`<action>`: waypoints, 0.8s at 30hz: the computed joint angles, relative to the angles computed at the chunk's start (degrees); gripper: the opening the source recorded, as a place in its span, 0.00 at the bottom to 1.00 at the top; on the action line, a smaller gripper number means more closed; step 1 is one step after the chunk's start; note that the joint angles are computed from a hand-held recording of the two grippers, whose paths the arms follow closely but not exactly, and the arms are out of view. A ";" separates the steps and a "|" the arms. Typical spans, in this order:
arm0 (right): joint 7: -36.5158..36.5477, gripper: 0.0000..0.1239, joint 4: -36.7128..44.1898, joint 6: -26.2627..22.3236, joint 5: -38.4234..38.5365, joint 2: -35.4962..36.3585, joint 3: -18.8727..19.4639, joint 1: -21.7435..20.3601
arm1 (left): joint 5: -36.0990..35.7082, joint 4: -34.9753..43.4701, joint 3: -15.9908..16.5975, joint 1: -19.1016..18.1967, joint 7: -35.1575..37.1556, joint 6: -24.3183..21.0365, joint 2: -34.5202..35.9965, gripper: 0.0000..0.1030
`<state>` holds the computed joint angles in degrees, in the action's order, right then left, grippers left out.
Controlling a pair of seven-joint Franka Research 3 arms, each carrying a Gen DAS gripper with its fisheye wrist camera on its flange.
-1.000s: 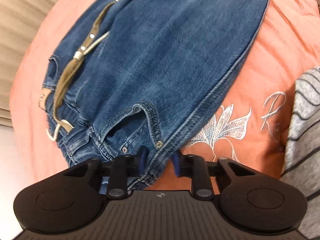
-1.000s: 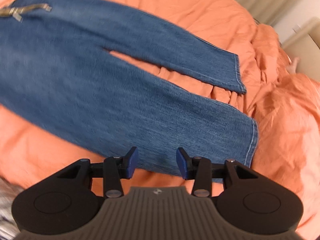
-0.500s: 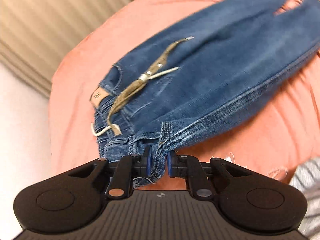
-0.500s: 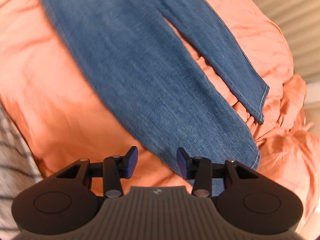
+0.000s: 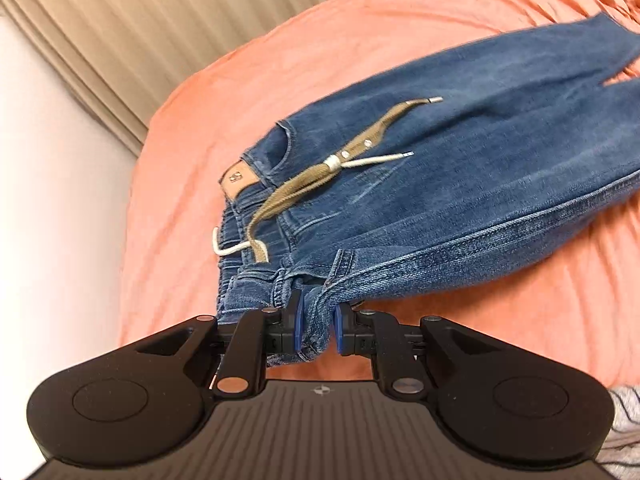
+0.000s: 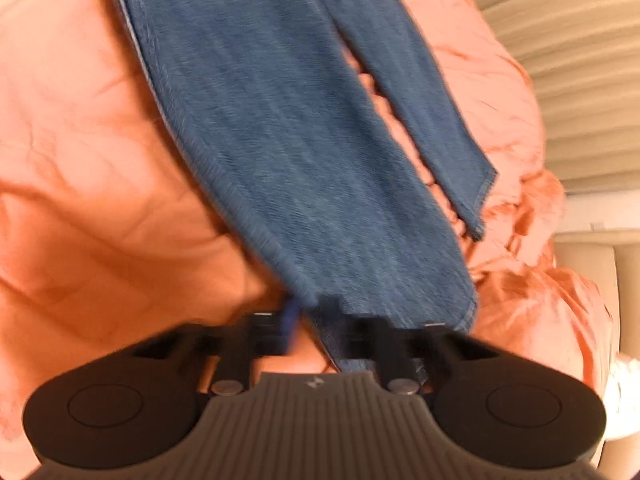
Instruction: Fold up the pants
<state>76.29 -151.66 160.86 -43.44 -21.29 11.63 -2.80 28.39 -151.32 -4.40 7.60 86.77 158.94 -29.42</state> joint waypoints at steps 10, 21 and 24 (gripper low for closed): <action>12.18 0.00 4.35 10.84 -1.07 -5.24 7.99 -12.12 | 1.28 3.33 -0.94 2.02 -5.13 3.28 -2.80 0.12; 32.23 0.00 34.54 -6.76 -22.82 20.51 22.25 -21.10 | 12.08 30.26 -4.98 4.69 -12.15 -3.49 21.90 0.12; 34.07 0.00 43.88 -15.00 -28.54 31.02 21.65 -16.46 | 14.71 38.93 -3.77 2.68 -12.91 -6.58 30.99 0.12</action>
